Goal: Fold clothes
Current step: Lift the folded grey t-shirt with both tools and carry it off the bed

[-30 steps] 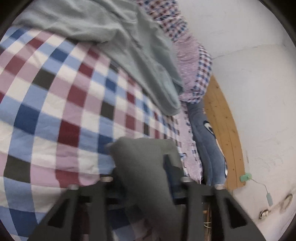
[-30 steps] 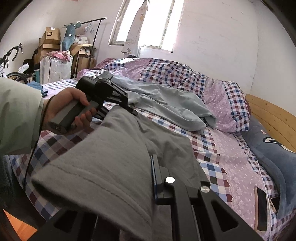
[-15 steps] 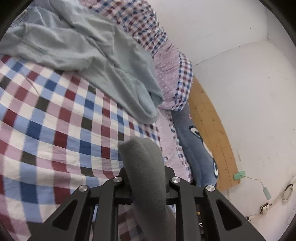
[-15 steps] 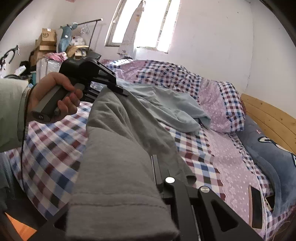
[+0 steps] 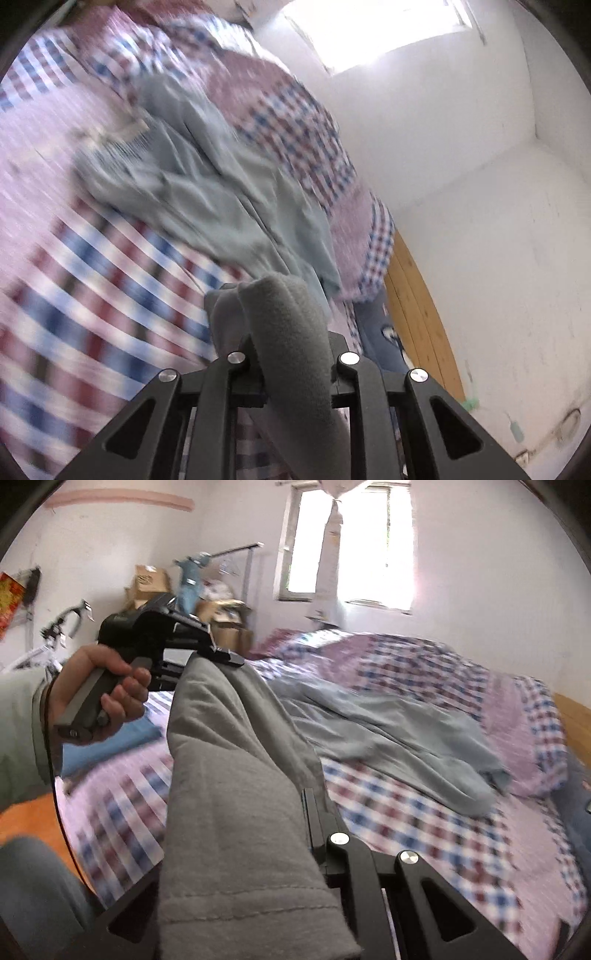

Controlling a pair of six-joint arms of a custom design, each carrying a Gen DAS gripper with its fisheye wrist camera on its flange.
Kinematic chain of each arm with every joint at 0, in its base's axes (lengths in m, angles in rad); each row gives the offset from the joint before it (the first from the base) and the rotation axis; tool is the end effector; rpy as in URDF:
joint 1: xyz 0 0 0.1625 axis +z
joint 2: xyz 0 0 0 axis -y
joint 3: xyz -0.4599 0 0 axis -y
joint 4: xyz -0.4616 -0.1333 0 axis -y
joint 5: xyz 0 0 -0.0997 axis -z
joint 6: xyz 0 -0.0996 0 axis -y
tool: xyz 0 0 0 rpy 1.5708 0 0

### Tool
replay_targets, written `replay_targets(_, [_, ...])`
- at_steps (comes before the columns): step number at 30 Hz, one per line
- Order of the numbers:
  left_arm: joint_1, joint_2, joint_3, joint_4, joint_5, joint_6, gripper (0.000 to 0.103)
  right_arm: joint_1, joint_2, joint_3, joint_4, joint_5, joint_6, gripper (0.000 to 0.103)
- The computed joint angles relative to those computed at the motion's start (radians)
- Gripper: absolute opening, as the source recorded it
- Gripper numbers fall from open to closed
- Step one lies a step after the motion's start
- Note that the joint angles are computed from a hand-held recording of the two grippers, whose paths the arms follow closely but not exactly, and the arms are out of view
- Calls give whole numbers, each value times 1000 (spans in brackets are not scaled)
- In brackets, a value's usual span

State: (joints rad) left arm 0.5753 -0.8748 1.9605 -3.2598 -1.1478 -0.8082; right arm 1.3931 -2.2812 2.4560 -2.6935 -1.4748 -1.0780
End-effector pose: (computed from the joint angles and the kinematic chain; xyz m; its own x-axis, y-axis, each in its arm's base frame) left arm -0.4453 -0.4964 0.0889 -0.9773 0.1170 0.1767 -0.0227 0.7711 -0.6363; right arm 0.0887 -0.3140 0.4540 -0.5609 -0.4589 0.6891 -0.8265 0.3592 -0.4335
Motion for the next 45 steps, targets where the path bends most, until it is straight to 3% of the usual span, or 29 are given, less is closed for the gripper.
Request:
replay_targets(2, [-2,-77,50,11,59,-5,17,84,98,-38,9,-21,66,9])
replay_targets(10, [33,-372,188,93,239,-25,17,291,486,-196,-1,-14,264,9])
replay_targets(17, [84,-563,215,175,362,1,17,414,766,-323,-110,-17,313,9])
replay_targets(25, [135,-690,213,197,459,103,17,503,970,-395,-223,-32,255,9])
replay_targets(31, [149,-775,259,173,501,179,17,547,1063,-362,-374,-57,132,9])
replay_targets(34, [168,-810,306,87,493,221,17,558,1095,-328,-436,-80,62,9])
replay_targets(40, [185,-942,424,162,518,134,17,562,1097,-232,-492,-87,-41,9])
replay_targets(45, [161,-1071,517,266,562,41,17,572,1095,-154,-519,-111,-132,9])
